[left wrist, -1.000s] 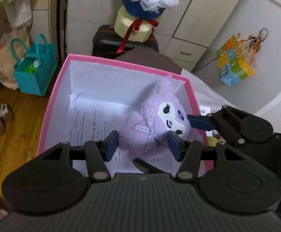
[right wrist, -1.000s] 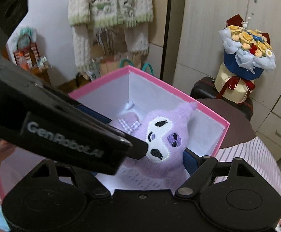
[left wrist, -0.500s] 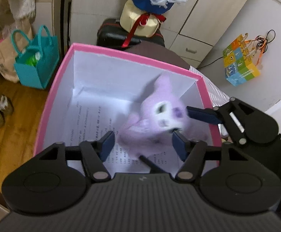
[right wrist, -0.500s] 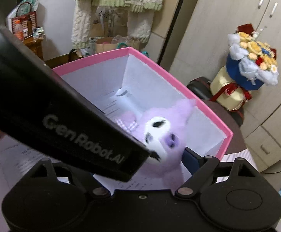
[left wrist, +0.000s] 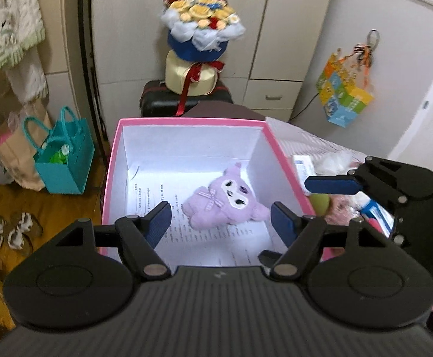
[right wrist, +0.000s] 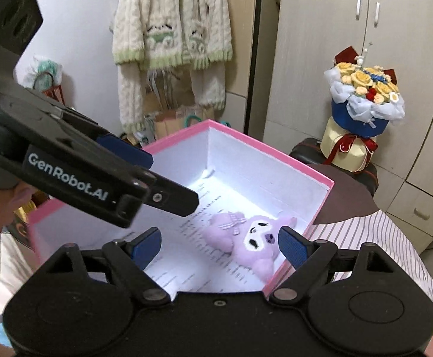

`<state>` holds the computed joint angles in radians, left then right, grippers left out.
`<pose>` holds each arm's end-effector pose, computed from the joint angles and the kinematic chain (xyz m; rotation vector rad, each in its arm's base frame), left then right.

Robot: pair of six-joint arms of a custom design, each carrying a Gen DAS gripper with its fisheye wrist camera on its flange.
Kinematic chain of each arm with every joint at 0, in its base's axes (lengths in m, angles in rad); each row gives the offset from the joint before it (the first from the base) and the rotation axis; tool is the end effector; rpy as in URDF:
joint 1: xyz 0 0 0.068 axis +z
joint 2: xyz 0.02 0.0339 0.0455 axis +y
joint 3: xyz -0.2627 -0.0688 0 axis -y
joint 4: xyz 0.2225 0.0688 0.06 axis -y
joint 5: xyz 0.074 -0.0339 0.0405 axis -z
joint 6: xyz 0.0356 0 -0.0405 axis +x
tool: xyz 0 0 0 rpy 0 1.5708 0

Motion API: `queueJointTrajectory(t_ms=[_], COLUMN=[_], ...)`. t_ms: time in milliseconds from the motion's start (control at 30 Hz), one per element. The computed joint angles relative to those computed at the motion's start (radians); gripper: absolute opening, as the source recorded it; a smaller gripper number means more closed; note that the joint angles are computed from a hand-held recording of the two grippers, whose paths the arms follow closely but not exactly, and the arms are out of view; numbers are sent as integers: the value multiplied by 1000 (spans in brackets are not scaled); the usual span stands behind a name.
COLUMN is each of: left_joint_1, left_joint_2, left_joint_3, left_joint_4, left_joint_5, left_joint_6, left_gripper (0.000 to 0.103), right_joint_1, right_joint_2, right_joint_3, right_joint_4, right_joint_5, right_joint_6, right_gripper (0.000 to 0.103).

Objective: Organize soft objects
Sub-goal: 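Withdraw the left tool from the box toward the remaining soft items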

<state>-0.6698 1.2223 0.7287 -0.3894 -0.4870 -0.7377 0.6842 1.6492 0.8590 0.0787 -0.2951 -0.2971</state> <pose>0.1841 -0.1245 0.2263 -0.2845 2.3070 -0.0980 0.2427 0.2113 0.1890 -1.2207 1.9529 0.5376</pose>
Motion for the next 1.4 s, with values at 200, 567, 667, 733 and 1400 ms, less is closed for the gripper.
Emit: queueJointTrajectory(t_ms=[200,567,667,733,1400], left_joint_1=[-195,-531,-600,-648,-791], left_joint_2=[-63,-35,-13,7,240], left_joint_3=[46,181,217,244,397], left_joint_4=[-172,-478,-537,-583,-516], left_joint_5=[-143,-319,-332,-344,-316], left_joint_6=[-106,-381,-445,-495,-480], left_gripper=[73,74,74,74,75], right_joint_1=[-35,-87,-105,-126,-720], right_joint_2=[-163,-465,-559,-611,-824], right_joint_3=[-92,-216,-244,-255,-351], right_joint_4=[-53,-207,-269,-310,-622], right_joint_5=[-52,-101,-108,-123,-465], right_joint_6=[22,8,-15,-33,-414], right_gripper=[88,89,89,89,89])
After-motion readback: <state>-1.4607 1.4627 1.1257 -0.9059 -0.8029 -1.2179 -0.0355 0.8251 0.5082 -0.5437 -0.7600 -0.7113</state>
